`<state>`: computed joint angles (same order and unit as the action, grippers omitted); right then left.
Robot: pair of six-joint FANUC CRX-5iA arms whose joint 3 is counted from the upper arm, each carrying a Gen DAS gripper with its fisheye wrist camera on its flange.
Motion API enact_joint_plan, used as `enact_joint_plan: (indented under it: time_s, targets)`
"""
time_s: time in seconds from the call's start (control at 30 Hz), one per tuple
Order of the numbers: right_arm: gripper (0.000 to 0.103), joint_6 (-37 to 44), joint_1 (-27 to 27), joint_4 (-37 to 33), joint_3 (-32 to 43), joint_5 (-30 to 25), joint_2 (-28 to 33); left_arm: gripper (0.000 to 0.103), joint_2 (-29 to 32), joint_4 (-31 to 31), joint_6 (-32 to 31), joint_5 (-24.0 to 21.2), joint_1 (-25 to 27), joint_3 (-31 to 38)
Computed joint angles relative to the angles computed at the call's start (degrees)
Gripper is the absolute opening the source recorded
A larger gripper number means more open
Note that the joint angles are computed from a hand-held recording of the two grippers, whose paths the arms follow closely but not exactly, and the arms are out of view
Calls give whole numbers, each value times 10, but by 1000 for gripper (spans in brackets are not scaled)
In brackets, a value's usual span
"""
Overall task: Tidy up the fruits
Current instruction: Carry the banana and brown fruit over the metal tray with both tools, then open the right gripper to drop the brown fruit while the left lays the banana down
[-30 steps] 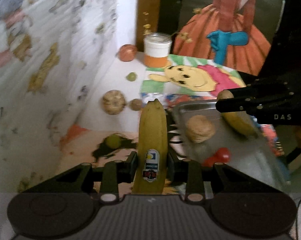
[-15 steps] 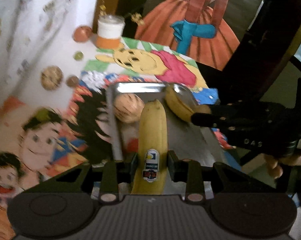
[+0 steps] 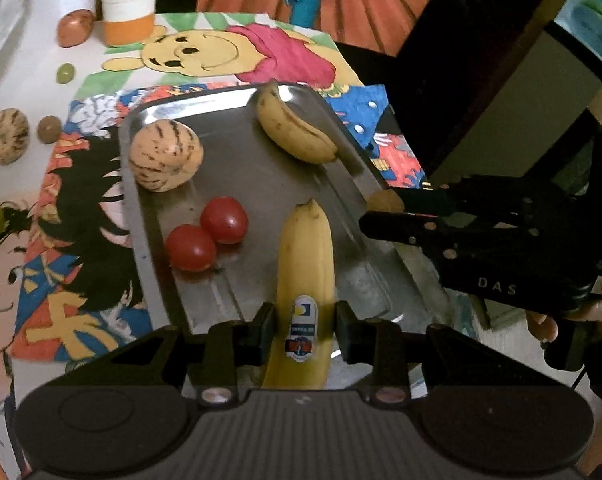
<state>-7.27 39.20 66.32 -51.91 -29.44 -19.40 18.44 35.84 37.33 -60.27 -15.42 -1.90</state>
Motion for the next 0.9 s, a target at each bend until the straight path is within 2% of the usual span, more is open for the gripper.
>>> enact_joint_plan:
  time_s: [0.37,0.77,0.9]
  targets:
    - [32,-40,19,45,-13,-20,15,35,29,3,-27,-32,2,30]
    - [34,-52,33,54,-13,-41,29,36,18,38,-34,-10,10,-4]
    - [38,-69,40,60,-17,-51,28,43,8,42,-29,4,11,-16]
